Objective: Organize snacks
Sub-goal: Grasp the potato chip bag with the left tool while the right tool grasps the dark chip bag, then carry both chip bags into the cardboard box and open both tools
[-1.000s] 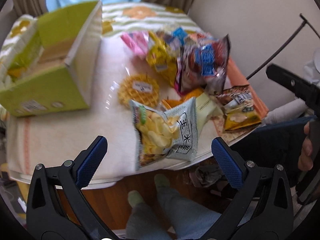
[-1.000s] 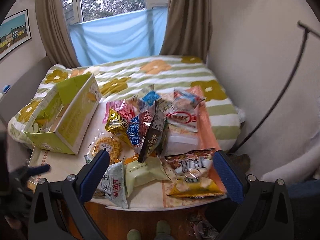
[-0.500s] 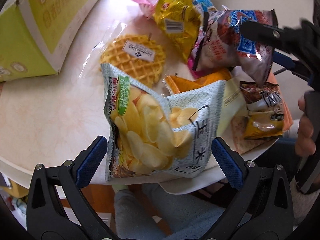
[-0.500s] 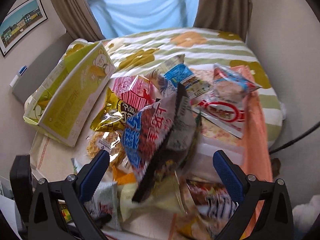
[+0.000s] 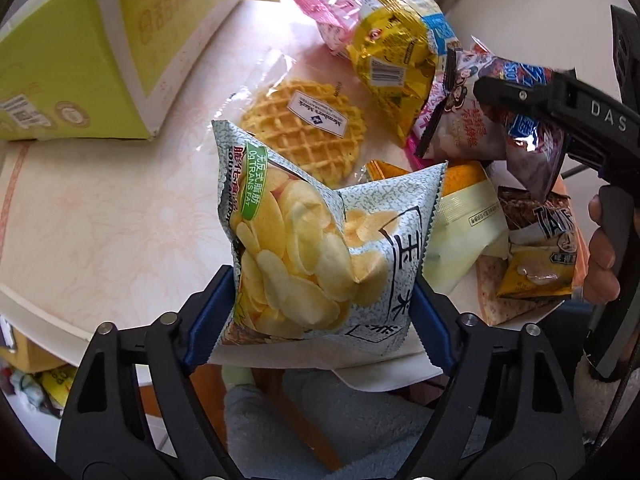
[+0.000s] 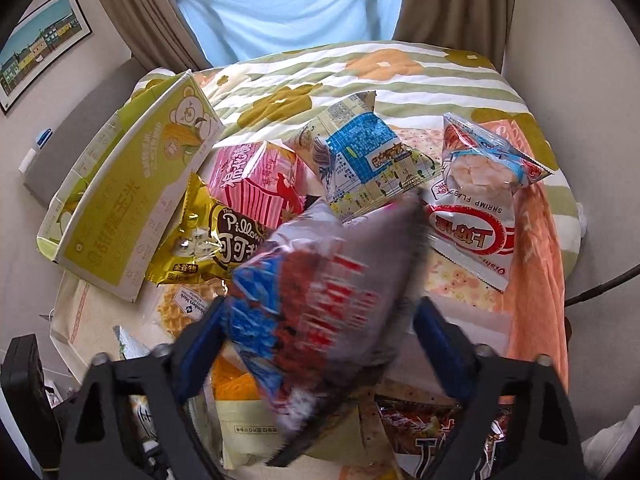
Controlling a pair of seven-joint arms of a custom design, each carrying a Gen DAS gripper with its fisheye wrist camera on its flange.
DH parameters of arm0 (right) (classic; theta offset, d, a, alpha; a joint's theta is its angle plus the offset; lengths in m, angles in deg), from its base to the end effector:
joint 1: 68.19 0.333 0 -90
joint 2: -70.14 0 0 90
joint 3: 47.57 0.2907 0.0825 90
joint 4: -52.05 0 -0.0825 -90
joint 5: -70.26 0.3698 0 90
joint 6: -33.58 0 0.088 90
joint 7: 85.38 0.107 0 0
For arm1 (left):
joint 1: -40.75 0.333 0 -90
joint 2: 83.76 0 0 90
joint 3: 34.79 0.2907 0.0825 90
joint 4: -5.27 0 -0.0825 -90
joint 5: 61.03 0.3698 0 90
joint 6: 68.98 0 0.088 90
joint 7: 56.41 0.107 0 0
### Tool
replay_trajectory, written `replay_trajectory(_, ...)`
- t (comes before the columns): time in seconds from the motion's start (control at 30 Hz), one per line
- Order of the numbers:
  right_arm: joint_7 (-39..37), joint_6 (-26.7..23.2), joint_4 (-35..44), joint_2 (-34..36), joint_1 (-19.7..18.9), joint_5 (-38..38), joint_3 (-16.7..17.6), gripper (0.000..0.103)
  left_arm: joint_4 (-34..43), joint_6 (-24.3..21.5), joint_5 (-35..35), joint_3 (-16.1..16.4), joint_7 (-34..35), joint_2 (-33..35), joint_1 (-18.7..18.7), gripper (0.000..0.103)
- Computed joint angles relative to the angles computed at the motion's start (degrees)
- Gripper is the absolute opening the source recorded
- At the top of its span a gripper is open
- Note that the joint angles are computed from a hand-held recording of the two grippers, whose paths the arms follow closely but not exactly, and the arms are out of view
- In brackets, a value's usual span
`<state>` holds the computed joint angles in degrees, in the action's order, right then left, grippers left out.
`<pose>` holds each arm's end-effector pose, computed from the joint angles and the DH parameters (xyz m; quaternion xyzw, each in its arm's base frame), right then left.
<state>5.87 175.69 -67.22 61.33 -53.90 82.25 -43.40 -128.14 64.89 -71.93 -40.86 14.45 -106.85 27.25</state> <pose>0.5151 0.1730 0.5357 -0.7346 0.6169 -0.0918 0.2672 0.4324 -0.1610 0.5178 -0.7233 0.6572 -0.2091 0.0346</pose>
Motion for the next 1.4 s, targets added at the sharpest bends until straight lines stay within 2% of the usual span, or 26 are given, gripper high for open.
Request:
replay_trajectory(0.17, -1.0, -0.3, 0.0, -0.4, 0.1, -0.8, 0.2, 0.069, -0.2, -0.2, 1.0, -0.2, -1.7, -2.4, 0.5, 0.079)
replay_trajectory(0.23, -1.2, -0.5, -0.1, -1.1, 0.1, -1.2, 0.2, 0.063, 0.1, -0.1, 1.9, -0.4, -2.4, -2.9, 0.7, 0.079)
replay_trajectory(0.43, -2.6, 0.4, -1.6, -4.5, -0.1, 0.3, -0.2, 0.055, 1.4, -0.3, 5.2, -0.7, -6.1, -6.1, 1.7, 0.079)
replay_trajectory(0.67, -2.8, 1.2, -1.0, -8.0, -0.5, 0.6, 0.1, 0.053, 4.2, 1.2, 9.5, -0.3, -8.1, -8.5, 3.0, 0.079)
replay_trajectory(0.8, -2.7, 1.3, 0.9, -8.8, -0.5, -0.4, 0.8, 0.053, 7.3, 1.4, 11.2, 1.1, -6.9, -8.1, 4.2, 0.079)
replay_trajectory(0.97, 0.1, 3.4, 5.0, -7.5, 0.2, -1.7, 2.7, 0.053, 12.7, 2.1, 11.0, 5.3, -0.1, -5.4, 6.1, 0.079)
replay_trajectory(1.13, 7.5, 5.4, 10.9, -3.0, 1.3, -6.8, 5.8, 0.053, 18.5, 2.0, 7.1, 9.7, 10.0, -0.4, 8.2, 0.079)
replay_trajectory(1.23, 13.6, 5.3, 17.1, 2.4, 2.9, -12.0, 7.5, 0.053, 23.7, -0.2, 4.0, 12.0, 16.8, 4.5, 10.0, 0.079)
replay_trajectory(1.4, 21.6, 2.0, 28.1, 11.8, 8.4, -19.5, 7.5, 0.053, 34.3, -6.2, -0.2, 14.3, 27.0, 14.0, 14.2, 0.079)
